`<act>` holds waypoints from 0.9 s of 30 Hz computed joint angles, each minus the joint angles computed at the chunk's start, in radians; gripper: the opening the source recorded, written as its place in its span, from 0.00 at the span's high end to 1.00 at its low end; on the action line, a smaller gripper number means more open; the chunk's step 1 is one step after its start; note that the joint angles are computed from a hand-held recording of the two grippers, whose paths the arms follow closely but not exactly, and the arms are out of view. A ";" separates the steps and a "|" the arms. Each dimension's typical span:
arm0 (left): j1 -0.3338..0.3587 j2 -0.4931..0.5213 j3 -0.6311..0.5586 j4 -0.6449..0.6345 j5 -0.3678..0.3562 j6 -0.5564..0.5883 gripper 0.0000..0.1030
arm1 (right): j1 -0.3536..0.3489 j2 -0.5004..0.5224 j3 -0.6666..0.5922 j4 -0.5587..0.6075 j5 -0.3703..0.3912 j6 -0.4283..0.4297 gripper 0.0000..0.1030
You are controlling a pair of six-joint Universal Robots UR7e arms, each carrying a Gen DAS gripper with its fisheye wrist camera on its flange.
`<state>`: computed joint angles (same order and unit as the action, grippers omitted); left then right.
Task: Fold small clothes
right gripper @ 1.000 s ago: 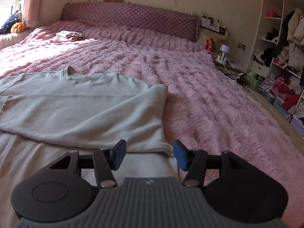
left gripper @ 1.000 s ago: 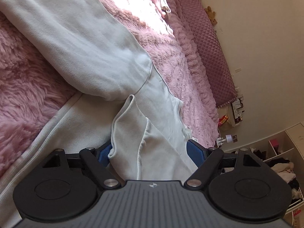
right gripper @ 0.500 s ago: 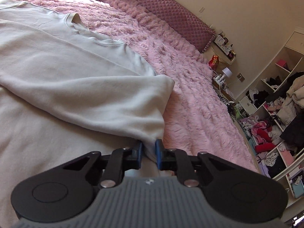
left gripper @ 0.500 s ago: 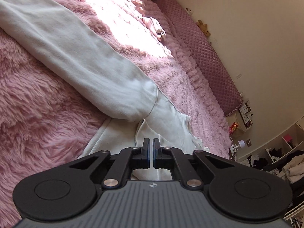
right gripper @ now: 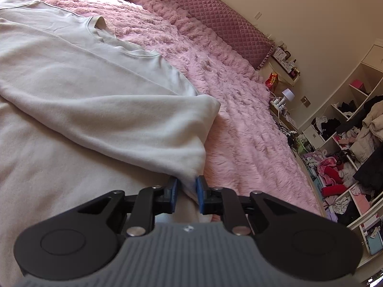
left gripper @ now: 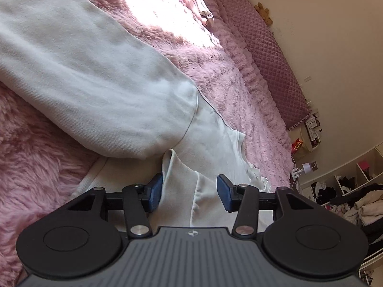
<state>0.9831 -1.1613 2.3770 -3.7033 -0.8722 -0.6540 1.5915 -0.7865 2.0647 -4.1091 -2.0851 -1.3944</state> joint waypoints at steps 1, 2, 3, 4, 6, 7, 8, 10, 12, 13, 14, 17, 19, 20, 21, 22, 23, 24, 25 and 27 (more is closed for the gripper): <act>0.008 0.003 -0.013 0.011 -0.015 0.023 0.77 | 0.000 0.000 -0.001 0.005 -0.002 0.001 0.91; 0.010 0.002 -0.023 0.025 -0.019 0.042 0.95 | 0.000 -0.001 -0.002 0.010 -0.005 0.000 0.91; 0.003 0.006 -0.026 0.016 -0.013 0.069 0.97 | -0.001 -0.003 -0.002 0.013 -0.003 0.000 0.92; -0.010 0.010 -0.020 -0.014 0.001 0.082 0.97 | -0.001 -0.005 -0.001 0.016 -0.002 0.002 0.95; -0.047 0.016 0.003 -0.095 0.048 0.103 0.97 | -0.002 -0.005 0.001 0.010 0.005 0.000 0.98; -0.069 0.016 0.019 -0.140 0.076 0.106 0.97 | -0.003 -0.005 0.003 0.002 0.013 0.003 0.99; -0.088 0.019 0.037 -0.199 0.094 0.108 0.97 | -0.004 -0.007 0.006 -0.003 0.018 0.006 1.00; -0.131 0.031 0.070 -0.268 0.173 0.101 0.97 | -0.006 -0.016 0.018 -0.016 0.030 0.016 1.00; -0.125 0.020 0.092 -0.227 0.181 0.041 0.98 | -0.009 -0.021 0.029 -0.033 0.038 0.019 1.00; -0.112 0.013 0.099 -0.176 0.174 -0.002 0.98 | -0.010 -0.017 0.031 -0.048 0.034 0.013 1.00; -0.094 0.002 0.102 -0.113 0.158 -0.039 0.98 | -0.010 -0.015 0.031 -0.050 0.025 0.011 1.00; -0.049 0.003 0.097 -0.055 0.122 -0.072 0.94 | -0.012 -0.017 0.025 -0.015 -0.016 0.030 1.00; -0.059 -0.008 0.107 -0.077 0.133 -0.076 0.84 | -0.014 -0.020 0.022 -0.013 -0.035 0.031 1.00; -0.066 -0.020 0.112 -0.073 0.136 -0.073 0.81 | -0.012 -0.022 0.022 -0.014 -0.042 0.032 1.00; -0.086 -0.037 0.124 -0.077 0.157 -0.069 0.72 | -0.010 -0.028 0.027 -0.017 -0.047 0.033 1.00; -0.107 -0.053 0.137 -0.080 0.182 -0.066 0.62 | -0.006 -0.031 0.031 -0.021 -0.052 0.033 1.00; -0.131 -0.073 0.154 -0.084 0.202 -0.055 0.58 | 0.002 -0.038 0.039 -0.021 -0.057 0.036 1.00; -0.152 -0.095 0.173 -0.084 0.219 -0.048 0.54 | 0.010 -0.047 0.052 -0.021 -0.056 0.046 0.99; -0.177 -0.127 0.196 -0.066 0.241 -0.057 0.52 | 0.021 -0.058 0.068 -0.015 -0.055 0.065 0.97; -0.230 -0.204 0.244 -0.007 0.286 -0.085 0.45 | 0.049 -0.091 0.111 0.027 -0.034 0.130 0.94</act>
